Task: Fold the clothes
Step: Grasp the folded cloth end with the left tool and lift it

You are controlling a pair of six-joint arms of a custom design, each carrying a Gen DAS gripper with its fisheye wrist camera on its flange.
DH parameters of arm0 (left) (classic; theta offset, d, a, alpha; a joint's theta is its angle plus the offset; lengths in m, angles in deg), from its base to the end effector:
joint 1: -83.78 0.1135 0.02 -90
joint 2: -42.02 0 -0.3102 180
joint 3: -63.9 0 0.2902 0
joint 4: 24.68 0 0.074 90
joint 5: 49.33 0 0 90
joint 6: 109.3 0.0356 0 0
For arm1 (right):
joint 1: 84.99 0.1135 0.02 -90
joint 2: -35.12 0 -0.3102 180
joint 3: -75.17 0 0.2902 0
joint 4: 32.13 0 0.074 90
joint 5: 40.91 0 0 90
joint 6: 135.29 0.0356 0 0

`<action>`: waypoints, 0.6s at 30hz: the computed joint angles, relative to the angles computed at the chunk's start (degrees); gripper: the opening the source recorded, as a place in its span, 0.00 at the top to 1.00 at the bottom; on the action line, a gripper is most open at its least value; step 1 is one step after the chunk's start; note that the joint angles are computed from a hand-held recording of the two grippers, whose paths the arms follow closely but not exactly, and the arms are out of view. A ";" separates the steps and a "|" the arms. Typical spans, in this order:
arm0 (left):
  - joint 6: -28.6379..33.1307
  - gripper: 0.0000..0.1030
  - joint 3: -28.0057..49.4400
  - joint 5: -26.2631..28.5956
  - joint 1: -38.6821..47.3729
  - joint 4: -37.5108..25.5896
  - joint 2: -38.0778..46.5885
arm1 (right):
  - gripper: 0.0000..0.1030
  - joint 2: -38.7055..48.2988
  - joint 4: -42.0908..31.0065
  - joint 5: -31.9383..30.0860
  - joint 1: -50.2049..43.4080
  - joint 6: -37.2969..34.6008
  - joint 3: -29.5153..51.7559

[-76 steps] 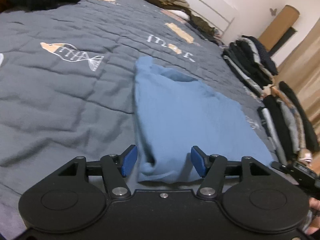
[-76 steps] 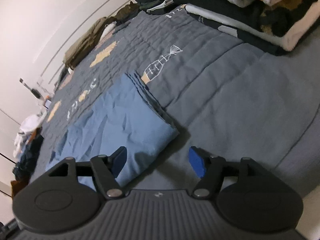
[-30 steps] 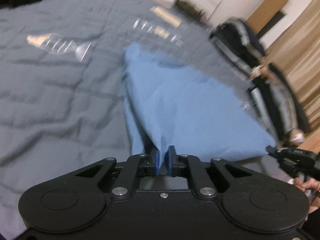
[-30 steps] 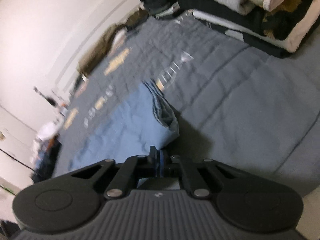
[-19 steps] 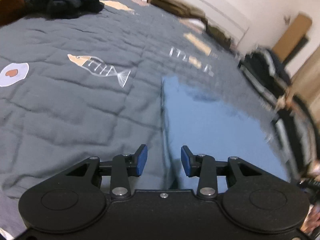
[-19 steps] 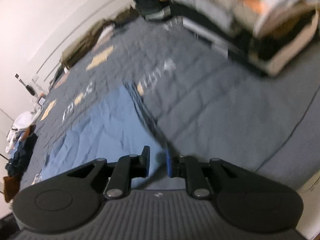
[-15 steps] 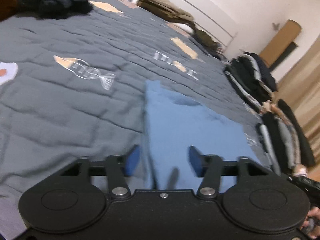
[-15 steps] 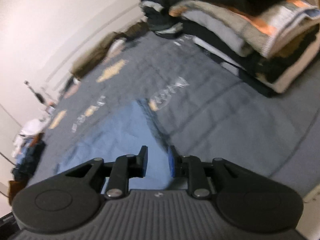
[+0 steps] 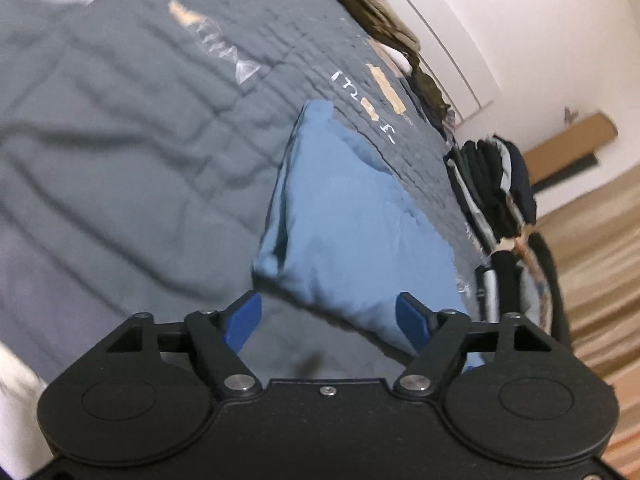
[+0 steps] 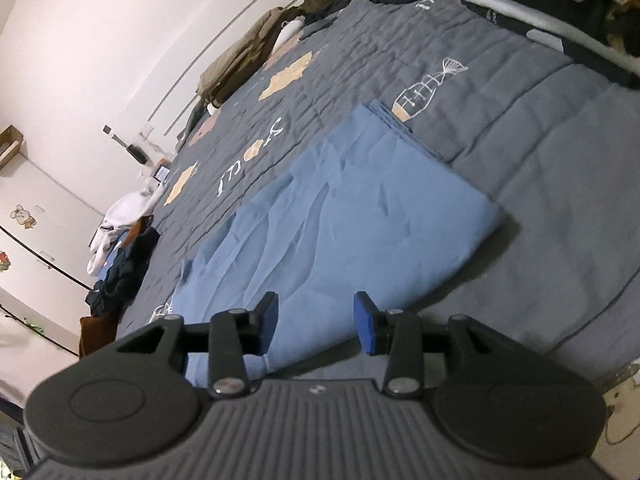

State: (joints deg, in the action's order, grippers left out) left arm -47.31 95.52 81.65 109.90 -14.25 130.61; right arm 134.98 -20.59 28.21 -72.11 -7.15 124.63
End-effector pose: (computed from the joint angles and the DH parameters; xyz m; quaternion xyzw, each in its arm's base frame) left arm 0.2257 0.0847 0.1071 -0.2805 0.8338 -0.3308 0.3414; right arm 0.3302 0.0885 0.1282 0.1177 0.8828 0.3303 0.3127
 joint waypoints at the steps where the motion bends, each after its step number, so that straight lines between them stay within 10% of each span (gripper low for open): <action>1: -1.79 0.25 -0.45 -0.14 -0.49 1.95 0.91 | 0.60 0.08 -0.27 -0.14 0.07 0.47 0.08; 15: -9.69 0.24 0.22 -5.67 -7.31 14.32 9.31 | 0.59 -1.77 2.15 -4.32 2.50 0.86 -2.32; 18: -11.00 0.24 0.23 -7.00 -8.44 16.80 10.43 | 0.46 -1.07 2.33 -5.25 3.28 1.06 -2.27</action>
State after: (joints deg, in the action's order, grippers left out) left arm -58.31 95.75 74.65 101.46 2.55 141.03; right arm 133.92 -18.26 22.96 -68.83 -6.09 122.36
